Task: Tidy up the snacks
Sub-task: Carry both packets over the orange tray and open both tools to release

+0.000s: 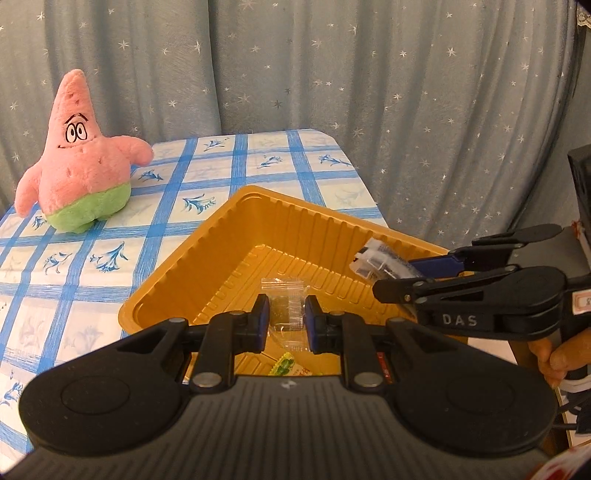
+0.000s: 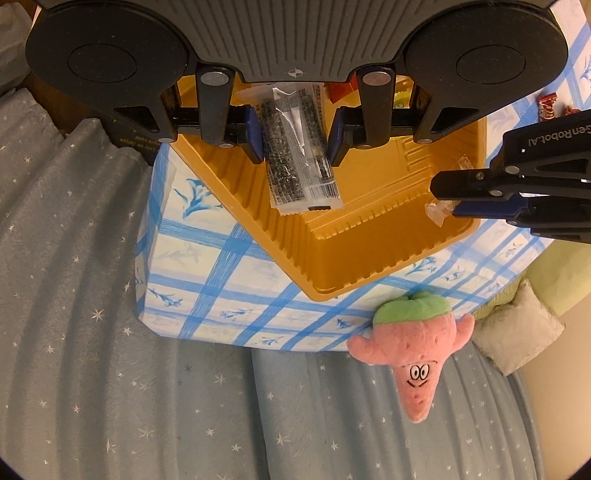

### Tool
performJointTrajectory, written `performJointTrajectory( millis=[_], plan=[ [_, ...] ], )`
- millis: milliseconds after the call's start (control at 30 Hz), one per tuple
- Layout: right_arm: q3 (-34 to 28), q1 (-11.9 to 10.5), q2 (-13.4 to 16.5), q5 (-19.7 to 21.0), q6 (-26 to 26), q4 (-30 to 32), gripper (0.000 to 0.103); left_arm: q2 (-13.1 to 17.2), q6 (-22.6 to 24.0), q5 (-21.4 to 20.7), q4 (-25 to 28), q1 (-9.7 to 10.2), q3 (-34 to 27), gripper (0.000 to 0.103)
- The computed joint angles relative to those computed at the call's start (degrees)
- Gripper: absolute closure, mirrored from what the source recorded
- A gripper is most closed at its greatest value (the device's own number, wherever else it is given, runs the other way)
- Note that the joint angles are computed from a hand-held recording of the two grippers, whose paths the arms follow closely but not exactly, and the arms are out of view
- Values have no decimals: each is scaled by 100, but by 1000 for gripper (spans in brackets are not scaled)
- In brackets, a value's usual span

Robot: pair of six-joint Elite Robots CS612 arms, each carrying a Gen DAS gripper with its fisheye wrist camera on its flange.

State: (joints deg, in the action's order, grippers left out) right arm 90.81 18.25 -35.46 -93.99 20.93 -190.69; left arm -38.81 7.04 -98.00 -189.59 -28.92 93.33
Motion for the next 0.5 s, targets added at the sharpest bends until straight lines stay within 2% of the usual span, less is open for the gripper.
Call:
performJointTrajectory(
  millis=[233, 500],
  plan=[
    [-112, -5, 82, -34, -35, 69, 65, 27, 15, 28, 69, 16, -65, 85],
    [-82, -21, 87, -66, 190, 38, 65, 55, 49, 3, 171, 28, -104, 85]
  ],
)
